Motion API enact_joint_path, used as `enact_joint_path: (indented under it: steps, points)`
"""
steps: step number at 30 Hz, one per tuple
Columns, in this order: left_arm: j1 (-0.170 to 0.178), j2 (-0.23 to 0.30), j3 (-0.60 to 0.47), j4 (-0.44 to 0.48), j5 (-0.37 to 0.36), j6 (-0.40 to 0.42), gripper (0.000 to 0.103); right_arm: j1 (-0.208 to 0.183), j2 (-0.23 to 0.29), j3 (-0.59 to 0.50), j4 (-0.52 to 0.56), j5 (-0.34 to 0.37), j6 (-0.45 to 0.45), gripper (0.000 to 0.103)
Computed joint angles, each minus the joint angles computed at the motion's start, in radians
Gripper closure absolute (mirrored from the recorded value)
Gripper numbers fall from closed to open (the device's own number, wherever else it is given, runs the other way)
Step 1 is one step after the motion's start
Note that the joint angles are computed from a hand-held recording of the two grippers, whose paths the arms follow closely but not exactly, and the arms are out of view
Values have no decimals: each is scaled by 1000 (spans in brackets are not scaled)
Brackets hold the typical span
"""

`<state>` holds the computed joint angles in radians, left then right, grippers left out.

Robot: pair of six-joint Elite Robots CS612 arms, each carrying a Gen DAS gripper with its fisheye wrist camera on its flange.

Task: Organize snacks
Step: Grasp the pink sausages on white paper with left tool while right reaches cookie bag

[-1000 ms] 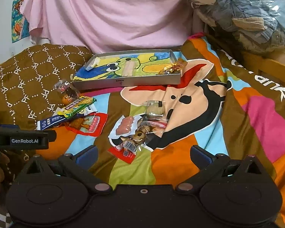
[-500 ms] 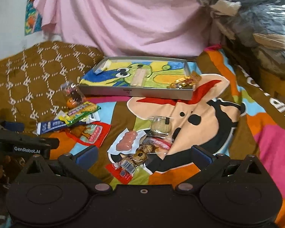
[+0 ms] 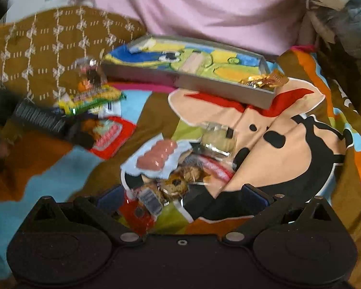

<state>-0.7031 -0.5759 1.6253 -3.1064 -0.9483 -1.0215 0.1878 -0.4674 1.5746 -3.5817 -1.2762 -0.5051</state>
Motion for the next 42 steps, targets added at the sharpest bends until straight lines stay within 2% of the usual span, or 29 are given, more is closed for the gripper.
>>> enact_joint_path:
  steps: [9,16,19,21,23,25,27,30,35,39,42]
  points:
    - [48,66,-123,-96,-175,186,0,12,14,-21,23,-3,-24,1]
    - [64,102,-214,-34,-269,318,0,14,15,-34,67,6,-30,1]
    - [65,111,-235,1,-276,338,1,16,12,-41,101,-23,-3,1]
    - [66,113,-234,-9,-281,333,1,18,12,-47,106,-63,33,1]
    - [68,110,-226,-14,-278,307,7,17,11,-51,110,-83,50,1]
    - [73,104,-220,21,-285,275,18,24,15,-50,79,-127,30,1]
    - [75,100,-209,28,-279,280,24,33,22,-45,29,-168,-10,1]
    - [75,94,-192,15,-273,301,24,41,29,-38,-30,-206,-45,1]
    - [80,96,-206,29,-269,299,20,33,36,-38,-56,-148,-67,1]
    - [84,111,-240,41,-278,334,20,20,30,-43,1,-62,-73,1]
    - [83,117,-258,61,-273,363,21,19,24,-47,47,-40,-60,1]
